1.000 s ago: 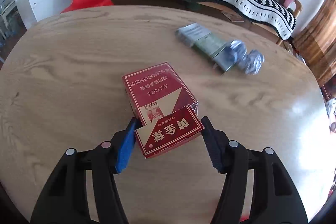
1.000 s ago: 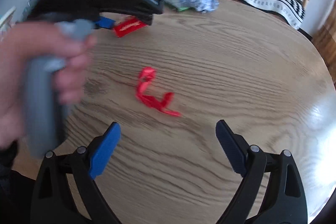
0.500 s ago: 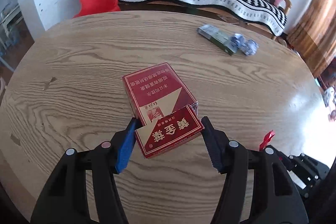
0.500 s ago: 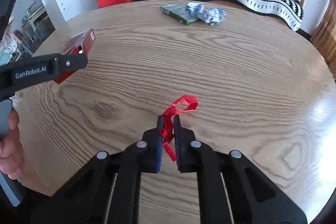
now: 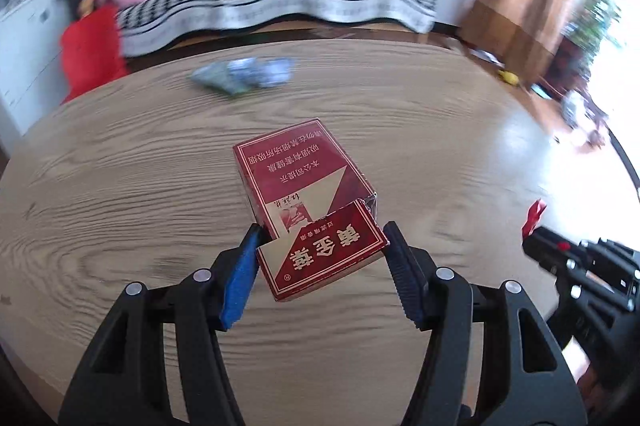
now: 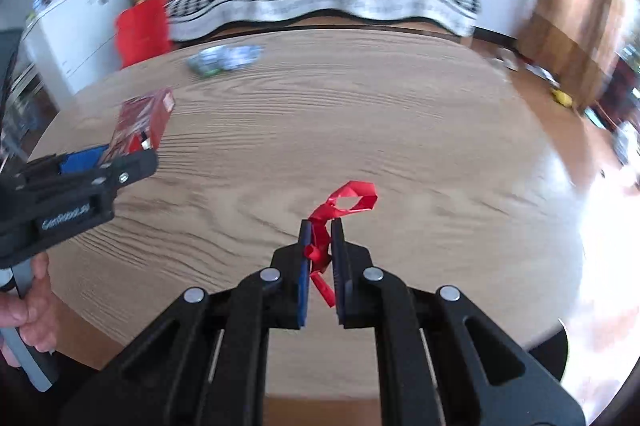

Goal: Collect trash
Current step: 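Carry the cigarette box and ribbon over the bin with both tools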

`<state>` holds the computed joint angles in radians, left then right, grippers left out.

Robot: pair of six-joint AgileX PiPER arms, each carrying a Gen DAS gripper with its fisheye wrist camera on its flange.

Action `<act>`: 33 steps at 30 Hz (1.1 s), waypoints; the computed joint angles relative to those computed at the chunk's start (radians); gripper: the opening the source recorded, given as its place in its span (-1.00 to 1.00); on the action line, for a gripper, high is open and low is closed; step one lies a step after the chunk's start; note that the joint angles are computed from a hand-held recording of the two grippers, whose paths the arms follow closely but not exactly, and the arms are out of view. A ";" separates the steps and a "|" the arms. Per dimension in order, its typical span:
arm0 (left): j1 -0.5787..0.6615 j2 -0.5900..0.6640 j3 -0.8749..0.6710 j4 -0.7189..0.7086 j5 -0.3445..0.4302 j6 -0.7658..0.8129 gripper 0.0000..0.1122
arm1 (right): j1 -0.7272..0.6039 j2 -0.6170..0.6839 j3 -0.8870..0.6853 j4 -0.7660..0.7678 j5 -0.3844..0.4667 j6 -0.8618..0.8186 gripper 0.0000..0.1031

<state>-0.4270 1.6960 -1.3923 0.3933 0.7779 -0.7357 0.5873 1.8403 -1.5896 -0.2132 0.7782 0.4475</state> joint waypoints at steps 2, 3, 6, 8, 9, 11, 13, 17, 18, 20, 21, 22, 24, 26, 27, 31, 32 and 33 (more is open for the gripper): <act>-0.083 0.035 -0.044 0.015 0.012 -0.025 0.06 | -0.064 -0.105 0.147 -0.014 -0.036 0.023 -0.80; -0.131 0.058 -0.074 0.024 0.020 -0.035 0.06 | -0.106 -0.160 0.222 -0.020 -0.052 0.030 -0.80; -0.234 0.108 -0.138 0.053 0.034 -0.066 0.06 | -0.247 -0.293 0.405 0.000 -0.097 0.005 -0.80; -0.309 0.151 -0.191 0.075 0.041 -0.083 0.06 | -0.344 -0.370 0.503 0.028 -0.117 -0.035 -0.81; -0.338 0.171 -0.216 0.079 0.043 -0.085 0.06 | -0.419 -0.413 0.560 0.061 -0.128 -0.079 -0.80; -0.402 0.227 -0.288 0.081 0.054 -0.079 0.06 | -0.547 -0.461 0.631 0.135 -0.146 -0.180 -0.80; -0.460 0.286 -0.363 0.078 0.065 -0.067 0.06 | -0.675 -0.493 0.690 0.220 -0.157 -0.294 -0.80; -0.535 0.405 -0.529 0.042 0.111 -0.018 0.06 | -0.915 -0.483 0.762 0.382 -0.142 -0.518 -0.81; -0.553 0.441 -0.579 0.028 0.125 -0.001 0.06 | -0.956 -0.466 0.773 0.397 -0.139 -0.549 -0.80; -0.573 0.496 -0.662 0.003 0.148 0.029 0.06 | -1.018 -0.434 0.786 0.414 -0.139 -0.592 -0.80; -0.585 0.522 -0.698 -0.005 0.159 0.038 0.06 | -1.050 -0.418 0.789 0.431 -0.134 -0.621 -0.80; -0.595 0.553 -0.745 -0.019 0.173 0.052 0.06 | -1.058 -0.403 0.791 0.436 -0.137 -0.624 -0.80; -0.609 0.617 -0.842 -0.046 0.210 0.082 0.06 | -1.087 -0.378 0.796 0.448 -0.137 -0.645 -0.80; -0.611 0.650 -0.892 -0.064 0.227 0.105 0.06 | -1.098 -0.356 0.790 0.453 -0.135 -0.649 -0.80; -0.612 0.675 -0.934 -0.074 0.245 0.117 0.06 | -1.105 -0.348 0.790 0.460 -0.135 -0.660 -0.80; -0.618 0.764 -1.083 -0.100 0.312 0.155 0.06 | -1.092 -0.311 0.760 0.458 -0.132 -0.648 -0.80; -0.617 0.781 -1.111 -0.107 0.325 0.165 0.06 | -1.092 -0.307 0.759 0.459 -0.133 -0.649 -0.80; -0.613 0.793 -1.131 -0.113 0.335 0.175 0.06 | -1.086 -0.304 0.757 0.458 -0.133 -0.641 -0.80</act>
<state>-1.0397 2.4895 -2.5232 0.2801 1.1126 -0.5609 -0.4985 1.5363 -0.8325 0.2447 0.6449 -0.1936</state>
